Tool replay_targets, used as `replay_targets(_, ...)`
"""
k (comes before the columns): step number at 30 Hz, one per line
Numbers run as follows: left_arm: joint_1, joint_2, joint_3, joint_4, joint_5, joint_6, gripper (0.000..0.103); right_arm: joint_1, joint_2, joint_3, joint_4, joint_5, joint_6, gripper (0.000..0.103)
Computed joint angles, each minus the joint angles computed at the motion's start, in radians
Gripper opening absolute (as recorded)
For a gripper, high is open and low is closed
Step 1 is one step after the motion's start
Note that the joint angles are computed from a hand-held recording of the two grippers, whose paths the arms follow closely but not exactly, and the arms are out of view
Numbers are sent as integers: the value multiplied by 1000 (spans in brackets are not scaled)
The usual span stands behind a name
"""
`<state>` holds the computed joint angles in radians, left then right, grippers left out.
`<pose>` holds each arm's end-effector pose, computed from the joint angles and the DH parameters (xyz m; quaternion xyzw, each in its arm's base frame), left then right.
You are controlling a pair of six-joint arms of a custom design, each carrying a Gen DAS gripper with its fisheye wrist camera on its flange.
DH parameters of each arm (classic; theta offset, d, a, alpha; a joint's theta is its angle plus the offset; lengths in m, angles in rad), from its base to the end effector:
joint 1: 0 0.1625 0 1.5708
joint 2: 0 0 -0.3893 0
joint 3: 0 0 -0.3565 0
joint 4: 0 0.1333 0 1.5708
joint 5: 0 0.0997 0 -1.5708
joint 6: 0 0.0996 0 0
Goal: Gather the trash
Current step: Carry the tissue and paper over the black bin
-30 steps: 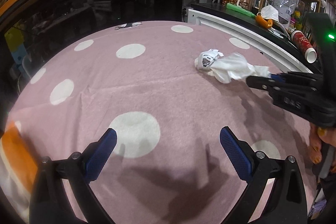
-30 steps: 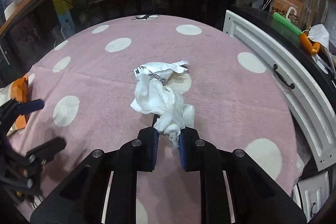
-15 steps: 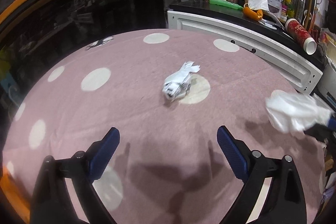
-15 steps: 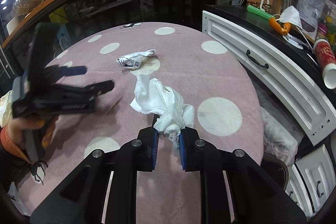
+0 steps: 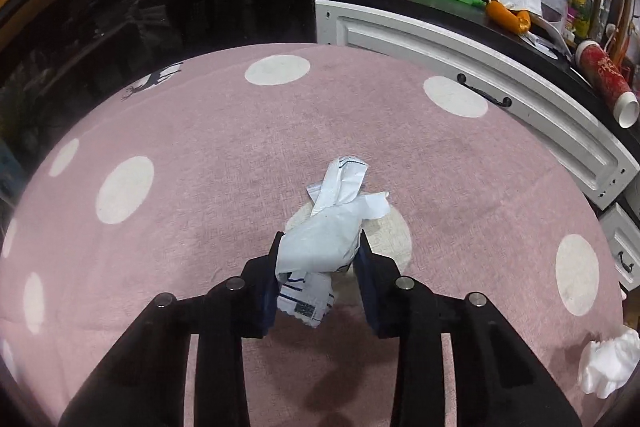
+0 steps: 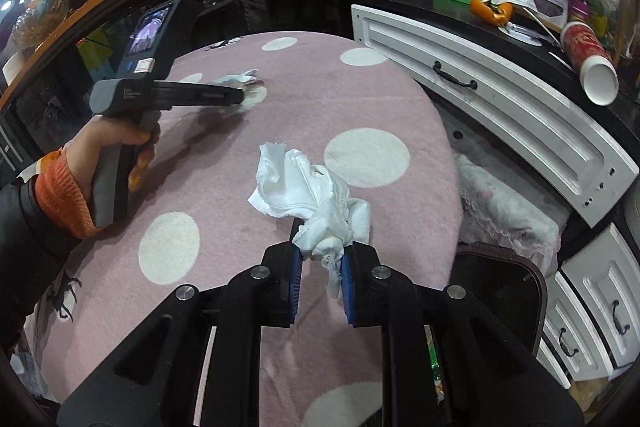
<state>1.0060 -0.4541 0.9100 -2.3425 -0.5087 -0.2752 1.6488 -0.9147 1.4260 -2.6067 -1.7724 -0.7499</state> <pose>-0.2313 -0.7766 0.1612 0.0441 0.8541 -0.3277 0.4014 0.1663 -0.6726 0.2620 0.3626 -0.8902 0.2115 0.1768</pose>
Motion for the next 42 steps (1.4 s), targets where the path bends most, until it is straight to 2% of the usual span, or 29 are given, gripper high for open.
replay_targets(3,-14,-25,69,-80,7,13,32,-11,-21,23,-9,16,7,17)
replay_targets(6,-43,-48,148,-171,49,59,32,-18,-37,44,-31,26,5,17)
replay_targets(12,-120,-133,365,-358,45,100,32,-25,-73,85,-48,38,7,17)
replay_targets(17,-179,-191,511,-414,29,56,32,-32,-109,129,-60,43,2,17)
replay_targets(20,-210,-202,567,-459,45,61,32,-37,-135,162,-69,46,-6,17)
replay_targets(24,-251,-228,645,-475,29,16,32,-47,-170,201,-82,51,-16,17)
replay_targets(29,-292,-231,703,-488,30,-17,32,-67,-221,250,-101,53,-32,17)
replay_targets(36,-346,-201,715,-536,-47,-13,32,-113,-285,297,-129,34,-37,17)
replay_targets(42,-378,-138,674,-556,-124,13,32,-166,-286,278,-127,-29,-6,17)
